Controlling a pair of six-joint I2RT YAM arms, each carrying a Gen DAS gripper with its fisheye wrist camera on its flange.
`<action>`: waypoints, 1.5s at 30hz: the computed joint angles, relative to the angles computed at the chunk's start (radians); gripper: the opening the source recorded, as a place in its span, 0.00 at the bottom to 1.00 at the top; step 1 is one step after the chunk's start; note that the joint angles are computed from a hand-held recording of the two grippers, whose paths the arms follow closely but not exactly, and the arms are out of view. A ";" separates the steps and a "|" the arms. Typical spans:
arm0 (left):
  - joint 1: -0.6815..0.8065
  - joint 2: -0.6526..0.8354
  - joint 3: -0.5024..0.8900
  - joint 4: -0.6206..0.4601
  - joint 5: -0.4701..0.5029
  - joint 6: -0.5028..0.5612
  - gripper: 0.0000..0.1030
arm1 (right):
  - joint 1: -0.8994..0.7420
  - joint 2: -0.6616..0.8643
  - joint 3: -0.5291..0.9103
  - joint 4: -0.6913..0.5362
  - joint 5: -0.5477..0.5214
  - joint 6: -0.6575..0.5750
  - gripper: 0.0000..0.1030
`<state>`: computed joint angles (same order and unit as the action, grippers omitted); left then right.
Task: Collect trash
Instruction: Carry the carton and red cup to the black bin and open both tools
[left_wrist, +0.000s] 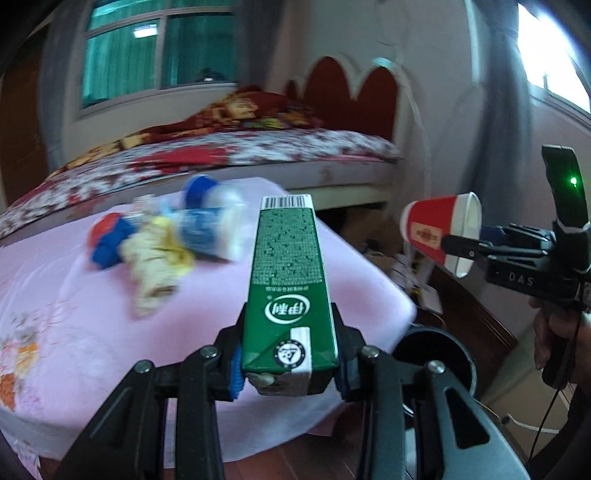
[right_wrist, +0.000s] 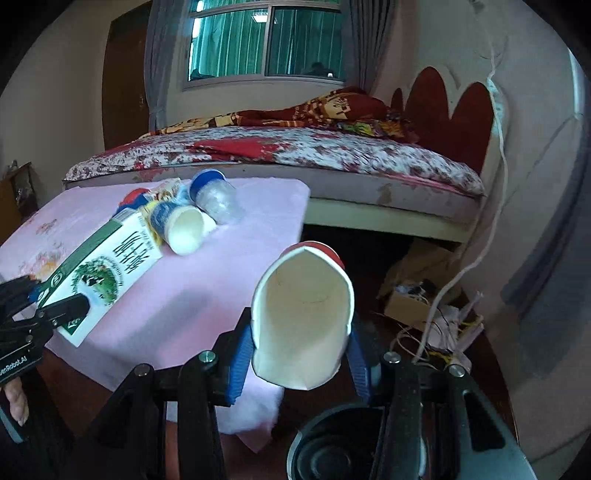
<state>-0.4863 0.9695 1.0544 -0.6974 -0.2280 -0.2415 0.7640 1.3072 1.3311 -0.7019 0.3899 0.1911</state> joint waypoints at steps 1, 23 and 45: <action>-0.037 0.011 0.001 0.005 -0.009 -0.007 0.37 | -0.015 -0.041 -0.037 -0.008 -0.005 -0.001 0.47; -0.419 0.415 0.073 0.115 0.092 -0.091 0.37 | -0.541 -0.473 -0.548 -0.134 -0.369 -0.248 0.47; -0.403 0.492 0.087 0.047 -0.013 -0.189 0.99 | -0.754 -0.254 -0.546 -0.098 -0.417 -0.282 1.00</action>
